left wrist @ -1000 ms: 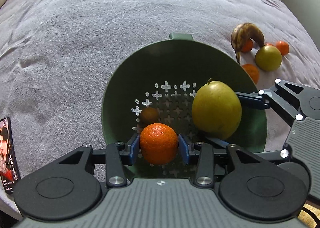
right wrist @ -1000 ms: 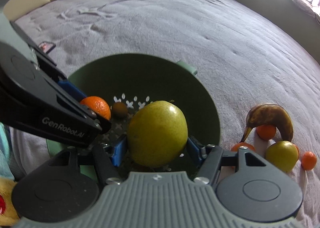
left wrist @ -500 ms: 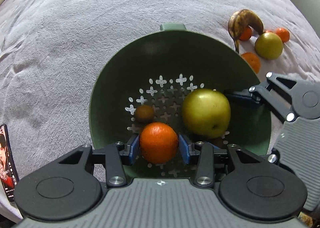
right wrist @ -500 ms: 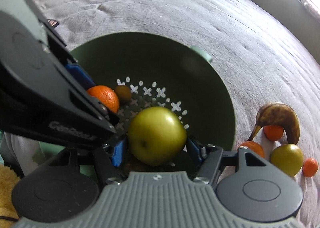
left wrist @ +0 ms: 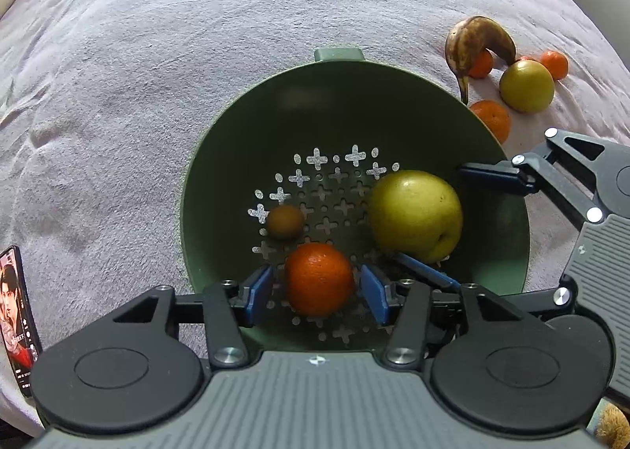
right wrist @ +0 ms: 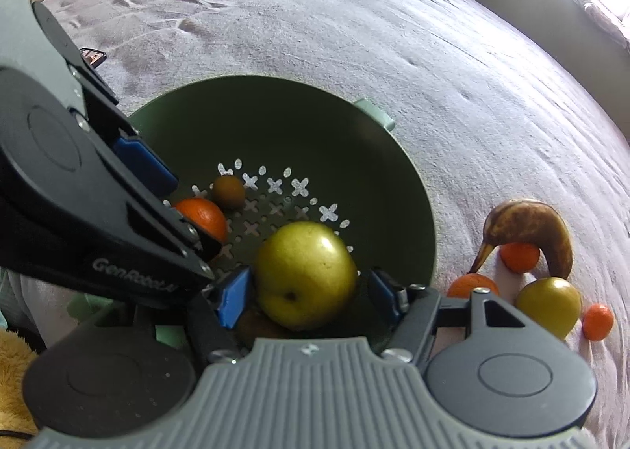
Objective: Organize fruits
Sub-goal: 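Open both grippers to release the pear and mandarin into the colander, then move both open grippers back toward the remaining fruit pile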
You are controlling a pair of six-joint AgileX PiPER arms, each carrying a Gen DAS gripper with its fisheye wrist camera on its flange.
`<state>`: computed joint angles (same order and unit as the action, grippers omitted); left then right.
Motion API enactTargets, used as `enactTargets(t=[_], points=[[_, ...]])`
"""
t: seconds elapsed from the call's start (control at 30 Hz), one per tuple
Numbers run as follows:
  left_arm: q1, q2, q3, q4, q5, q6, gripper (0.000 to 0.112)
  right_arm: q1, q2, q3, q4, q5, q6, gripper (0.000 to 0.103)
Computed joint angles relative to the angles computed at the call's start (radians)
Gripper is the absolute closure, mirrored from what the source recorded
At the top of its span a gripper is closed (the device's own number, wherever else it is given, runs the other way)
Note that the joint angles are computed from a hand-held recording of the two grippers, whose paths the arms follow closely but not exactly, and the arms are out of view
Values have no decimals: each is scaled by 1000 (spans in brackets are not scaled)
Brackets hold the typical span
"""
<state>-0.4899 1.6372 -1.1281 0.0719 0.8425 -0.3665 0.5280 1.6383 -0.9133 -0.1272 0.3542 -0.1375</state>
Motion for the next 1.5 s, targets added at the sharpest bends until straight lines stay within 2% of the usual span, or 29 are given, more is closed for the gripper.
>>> enactTargets(t=[0.1,0.27,0.5,0.57,0.83,1.0,1.17,1.37,1.5], points=[[-4,-19,5,7,-1,-9,48,13,-27,16,-79,-7,63,34],[-11,-55,14,18,-2,-27,45,35,-84,48,-217,-17,177,22],[-41,-117,21,60,-2,-76,45,34,-189,90,-269,-19,216,20],[-44,-133,25,59,-15,-89,45,31,-228,109,-290,-20,235,16],[-110,-195,31,105,-90,-170,45,17,-356,163,-398,37,355,15],[-179,-206,24,166,-143,-252,45,-60,-409,180,-325,51,302,15],[-250,-182,-7,249,-162,-367,45,-159,-441,193,-269,53,270,15],[-303,-152,-22,316,-224,-444,45,-353,-454,199,-8,36,94,15],[-323,-126,-25,358,-281,-489,44,-443,-447,208,62,19,100,15]])
